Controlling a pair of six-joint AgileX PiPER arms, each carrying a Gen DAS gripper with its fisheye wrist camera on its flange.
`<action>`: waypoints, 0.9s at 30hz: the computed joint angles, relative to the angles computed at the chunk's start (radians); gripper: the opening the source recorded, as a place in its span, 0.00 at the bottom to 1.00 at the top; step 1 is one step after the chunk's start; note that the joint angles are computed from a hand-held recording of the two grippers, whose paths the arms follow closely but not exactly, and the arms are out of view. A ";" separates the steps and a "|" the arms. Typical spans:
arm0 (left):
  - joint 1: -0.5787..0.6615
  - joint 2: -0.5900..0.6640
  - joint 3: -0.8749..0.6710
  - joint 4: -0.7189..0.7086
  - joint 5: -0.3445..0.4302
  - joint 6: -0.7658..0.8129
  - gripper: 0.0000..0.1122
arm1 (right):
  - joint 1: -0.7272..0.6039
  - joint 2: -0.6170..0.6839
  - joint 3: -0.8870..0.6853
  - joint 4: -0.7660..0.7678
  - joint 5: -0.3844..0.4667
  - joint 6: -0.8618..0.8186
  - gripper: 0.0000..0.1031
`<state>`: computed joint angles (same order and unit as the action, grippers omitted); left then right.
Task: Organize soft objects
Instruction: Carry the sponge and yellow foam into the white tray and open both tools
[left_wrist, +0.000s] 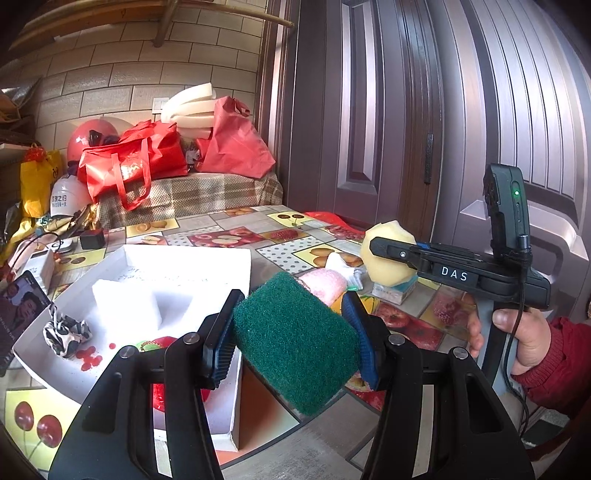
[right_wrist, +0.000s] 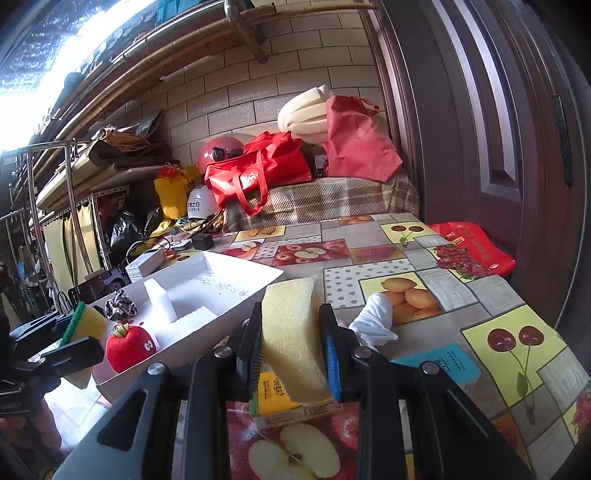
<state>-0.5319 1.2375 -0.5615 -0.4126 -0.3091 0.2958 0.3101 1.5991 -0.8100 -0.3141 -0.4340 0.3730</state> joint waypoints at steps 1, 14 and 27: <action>-0.003 -0.004 0.008 -0.031 -0.019 0.027 0.48 | 0.013 -0.003 0.010 0.034 -0.014 -0.032 0.27; 0.069 -0.077 0.105 -0.223 -0.174 0.169 0.48 | 0.085 0.004 0.019 0.129 -0.055 -0.144 0.27; 0.178 -0.004 0.067 -0.323 -0.181 0.249 0.49 | 0.179 0.082 -0.082 0.166 0.014 -0.221 0.27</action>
<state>-0.3536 1.2333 -0.4943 -0.7355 -0.4898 0.5451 0.4895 1.6807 -0.8915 -0.1485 -0.4198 0.1518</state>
